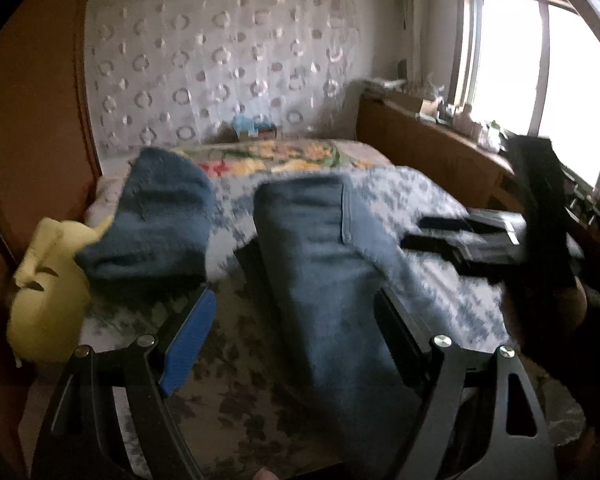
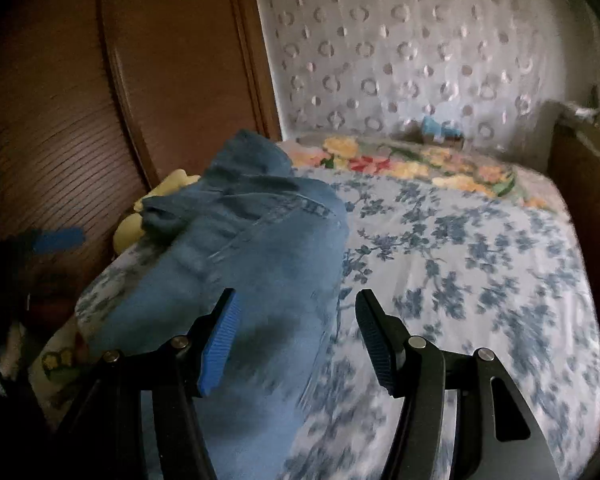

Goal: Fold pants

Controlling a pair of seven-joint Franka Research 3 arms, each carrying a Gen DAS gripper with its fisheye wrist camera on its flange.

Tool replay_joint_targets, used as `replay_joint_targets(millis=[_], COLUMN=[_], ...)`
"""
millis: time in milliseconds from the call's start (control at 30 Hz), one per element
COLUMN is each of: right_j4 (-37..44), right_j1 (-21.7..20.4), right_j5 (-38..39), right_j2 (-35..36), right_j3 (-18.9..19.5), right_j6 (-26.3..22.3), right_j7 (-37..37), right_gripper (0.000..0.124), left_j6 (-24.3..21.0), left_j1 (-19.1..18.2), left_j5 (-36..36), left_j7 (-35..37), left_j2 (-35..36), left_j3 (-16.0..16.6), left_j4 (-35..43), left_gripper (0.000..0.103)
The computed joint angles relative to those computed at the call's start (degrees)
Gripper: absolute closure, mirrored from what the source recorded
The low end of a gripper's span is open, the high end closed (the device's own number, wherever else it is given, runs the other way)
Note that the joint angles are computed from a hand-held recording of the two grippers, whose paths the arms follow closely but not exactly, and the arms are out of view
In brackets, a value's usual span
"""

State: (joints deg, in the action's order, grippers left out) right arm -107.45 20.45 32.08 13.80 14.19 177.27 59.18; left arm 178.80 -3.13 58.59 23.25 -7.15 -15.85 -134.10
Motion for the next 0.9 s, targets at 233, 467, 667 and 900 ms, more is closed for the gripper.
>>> replay_joint_targets(millis=[233, 467, 667, 900], right_j4=[17.88, 9.12, 0.27, -7.00], right_j1=[-1.21, -1.70, 1.07, 2.79], right_j5=[-1.52, 4.21, 4.74, 6.76], right_j2=[11.87, 5.84, -0.57, -5.94], right_j3=[-0.60, 0.76, -0.85, -2.08], right_j6=[-12.70, -10.28, -9.32, -8.67], right_j7=[2.49, 2.19, 3.80, 6.54], right_gripper=[0.061, 0.060, 0.060, 0.060], left_j6=[-0.11, 1.35, 1.85, -2.39], left_j1=[-2.60, -3.88, -2.88, 5.17], left_j5=[-4.49, -9.98, -27.81, -48.58], left_j7=[3.61, 9.35, 29.12, 52.12], left_j2=[4.20, 7.32, 12.46, 19.55], left_j3=[1.86, 4.07, 2.70, -7.35], left_j4=[0.10, 3.33, 8.28, 15.75], left_gripper=[0.021, 0.021, 0.021, 0.021])
